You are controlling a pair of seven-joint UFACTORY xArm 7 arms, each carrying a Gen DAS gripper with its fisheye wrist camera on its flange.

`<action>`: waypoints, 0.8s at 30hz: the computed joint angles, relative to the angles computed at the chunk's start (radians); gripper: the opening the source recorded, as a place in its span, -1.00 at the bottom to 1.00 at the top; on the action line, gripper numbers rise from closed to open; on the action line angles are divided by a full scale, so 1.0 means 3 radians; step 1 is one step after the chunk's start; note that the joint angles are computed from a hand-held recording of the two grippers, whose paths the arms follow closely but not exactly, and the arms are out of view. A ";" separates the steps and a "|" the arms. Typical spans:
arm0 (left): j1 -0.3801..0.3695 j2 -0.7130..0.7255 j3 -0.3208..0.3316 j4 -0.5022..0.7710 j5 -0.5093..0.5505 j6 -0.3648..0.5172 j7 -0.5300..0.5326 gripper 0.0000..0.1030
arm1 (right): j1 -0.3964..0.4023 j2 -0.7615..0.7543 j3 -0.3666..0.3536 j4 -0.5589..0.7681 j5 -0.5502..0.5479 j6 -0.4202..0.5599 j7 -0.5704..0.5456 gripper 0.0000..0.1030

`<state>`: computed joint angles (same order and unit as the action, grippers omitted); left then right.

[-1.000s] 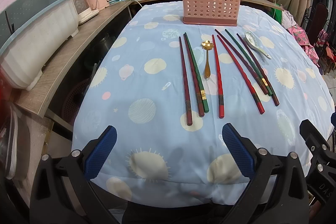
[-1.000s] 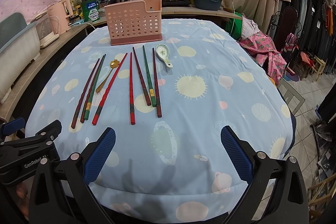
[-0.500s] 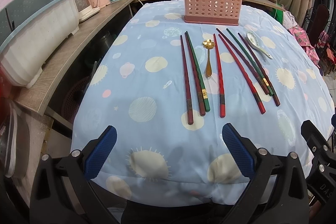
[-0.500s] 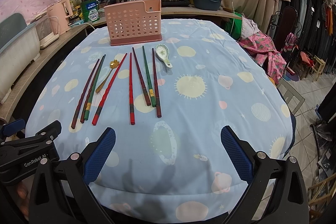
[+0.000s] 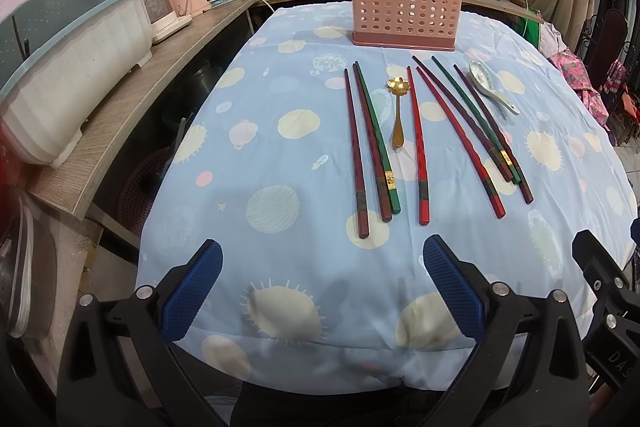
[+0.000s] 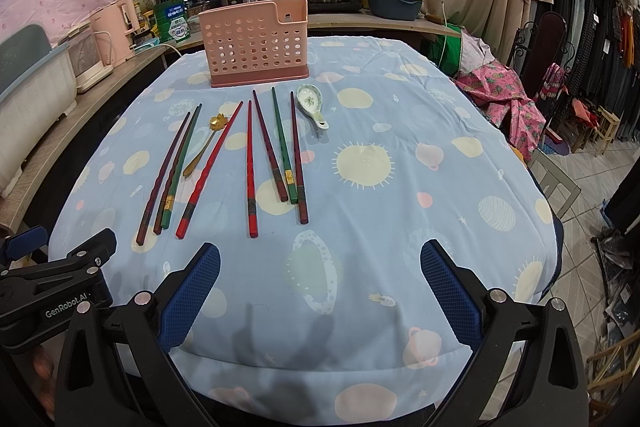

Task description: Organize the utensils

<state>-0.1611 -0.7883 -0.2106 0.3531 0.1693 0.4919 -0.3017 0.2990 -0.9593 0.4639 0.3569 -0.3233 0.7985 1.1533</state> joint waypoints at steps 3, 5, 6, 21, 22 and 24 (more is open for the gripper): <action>-0.0003 -0.0001 0.0005 0.0002 0.0006 -0.0003 0.0007 0.86 | 0.0005 -0.0003 -0.0003 -0.0001 0.0001 0.0004 0.0003 0.87; -0.0001 0.0002 -0.0001 0.0007 0.0009 -0.0004 0.0004 0.86 | 0.0006 -0.0003 -0.0002 -0.0001 0.0000 0.0005 0.0006 0.87; 0.0000 0.0004 0.0001 0.0008 0.0010 -0.0004 0.0004 0.86 | 0.0006 -0.0002 -0.0003 -0.0001 0.0000 0.0005 0.0006 0.87; -0.0004 0.0015 0.0006 0.0017 0.0005 0.0011 -0.0002 0.86 | 0.0005 0.0005 -0.0002 0.0009 -0.0004 0.0006 0.0010 0.87; -0.0006 0.0023 0.0013 0.0020 0.0001 0.0011 0.0001 0.86 | 0.0004 0.0008 0.0001 0.0014 -0.0003 0.0009 0.0013 0.87; -0.0012 0.0047 0.0030 0.0028 -0.0013 0.0016 0.0009 0.86 | 0.0005 0.0016 0.0004 0.0026 0.0000 0.0015 0.0017 0.87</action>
<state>-0.1647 -0.7741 -0.2015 0.3615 0.1655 0.4966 -0.2990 0.3005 -0.9546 0.4651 0.3648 -0.3233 0.8030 1.1585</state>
